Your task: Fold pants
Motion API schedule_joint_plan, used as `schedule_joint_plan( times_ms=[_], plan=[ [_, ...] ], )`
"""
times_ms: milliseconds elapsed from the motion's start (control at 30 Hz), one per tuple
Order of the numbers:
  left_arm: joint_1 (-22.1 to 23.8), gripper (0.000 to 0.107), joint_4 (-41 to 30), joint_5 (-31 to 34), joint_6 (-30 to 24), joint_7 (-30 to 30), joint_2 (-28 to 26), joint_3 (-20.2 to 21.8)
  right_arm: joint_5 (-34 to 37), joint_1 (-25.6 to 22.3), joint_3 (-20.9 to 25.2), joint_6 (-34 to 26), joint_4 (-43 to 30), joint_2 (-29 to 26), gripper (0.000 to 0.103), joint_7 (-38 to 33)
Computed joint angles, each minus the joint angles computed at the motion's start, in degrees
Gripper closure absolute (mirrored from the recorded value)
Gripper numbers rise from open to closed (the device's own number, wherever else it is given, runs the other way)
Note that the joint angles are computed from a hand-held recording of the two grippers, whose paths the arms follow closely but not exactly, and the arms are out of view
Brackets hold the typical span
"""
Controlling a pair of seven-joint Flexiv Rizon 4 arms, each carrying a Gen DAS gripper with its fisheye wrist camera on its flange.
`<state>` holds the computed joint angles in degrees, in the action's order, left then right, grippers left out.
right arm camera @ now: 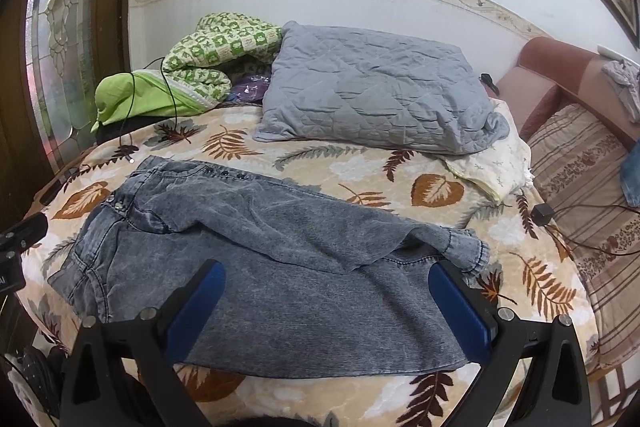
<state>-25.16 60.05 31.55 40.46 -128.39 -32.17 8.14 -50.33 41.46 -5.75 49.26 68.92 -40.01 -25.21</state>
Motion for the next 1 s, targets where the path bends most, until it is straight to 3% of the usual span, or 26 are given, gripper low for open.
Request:
schedule_joint_plan(
  times_ms=[633, 1000],
  plan=[
    [2.73, 0.004, 5.16, 2.48, 0.84, -6.08, 3.67, 0.72, 4.27, 2.76, -0.51, -1.98, -10.36, -6.28, 0.000, -8.49],
    [3.88, 0.004, 2.23, 0.64, -1.12, -1.86, 1.33, -0.68, 8.49, 1.02, 0.29, -0.92, -9.82, -6.34, 0.000, -9.65]
  ],
)
